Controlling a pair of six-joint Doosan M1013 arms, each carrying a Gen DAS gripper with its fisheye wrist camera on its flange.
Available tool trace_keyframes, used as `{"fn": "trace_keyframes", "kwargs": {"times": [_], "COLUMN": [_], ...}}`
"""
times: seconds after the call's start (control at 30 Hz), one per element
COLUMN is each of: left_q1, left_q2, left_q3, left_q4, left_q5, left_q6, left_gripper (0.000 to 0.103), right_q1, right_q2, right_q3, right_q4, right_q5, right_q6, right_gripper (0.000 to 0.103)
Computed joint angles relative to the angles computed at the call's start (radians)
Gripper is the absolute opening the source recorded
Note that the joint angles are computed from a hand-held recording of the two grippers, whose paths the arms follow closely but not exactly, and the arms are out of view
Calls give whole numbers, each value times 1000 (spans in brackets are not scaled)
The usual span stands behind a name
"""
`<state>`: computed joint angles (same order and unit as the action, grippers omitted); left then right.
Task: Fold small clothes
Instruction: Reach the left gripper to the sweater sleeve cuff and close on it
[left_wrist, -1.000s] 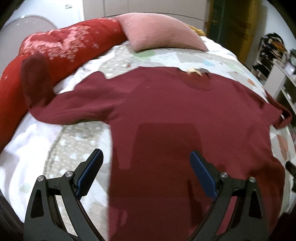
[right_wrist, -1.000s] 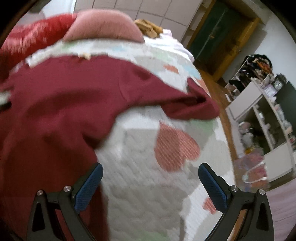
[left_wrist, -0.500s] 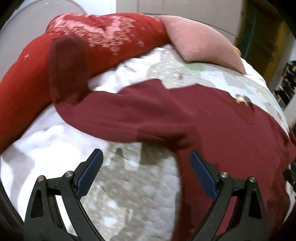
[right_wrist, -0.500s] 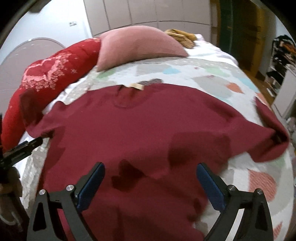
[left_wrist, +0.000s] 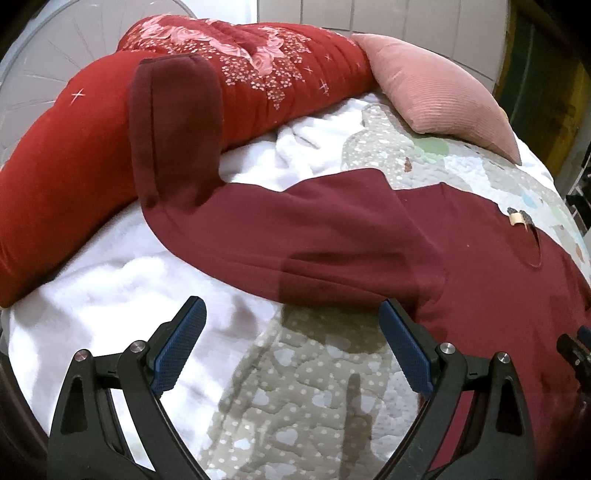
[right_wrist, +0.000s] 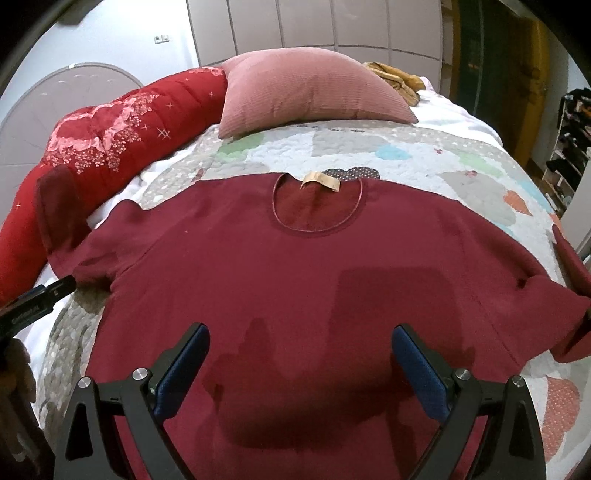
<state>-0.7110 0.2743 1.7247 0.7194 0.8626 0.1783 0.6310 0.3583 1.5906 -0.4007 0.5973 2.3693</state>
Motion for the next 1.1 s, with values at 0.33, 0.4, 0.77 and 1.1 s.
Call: {"fn": "trace_keyframes", "kwargs": {"times": [0.33, 0.4, 0.77, 1.1], "left_q1": [78, 92, 184, 208], "left_q2": [-37, -42, -44, -21], "left_q3": [44, 49, 61, 27], "left_q4": [47, 83, 136, 116], "left_q5": [-39, -28, -116, -140], "left_q6": [-81, -108, -183, -229], "left_gripper": [95, 95, 95, 95], "right_q1": [2, 5, 27, 34], "right_q2": [47, 57, 119, 145], "right_q3": [-45, -57, -140, -167], "right_q4": [65, 75, 160, 184], "right_q5": [-9, -9, -30, -9], "right_q6": [-60, -75, -209, -261], "right_gripper": [98, 98, 98, 98]}}
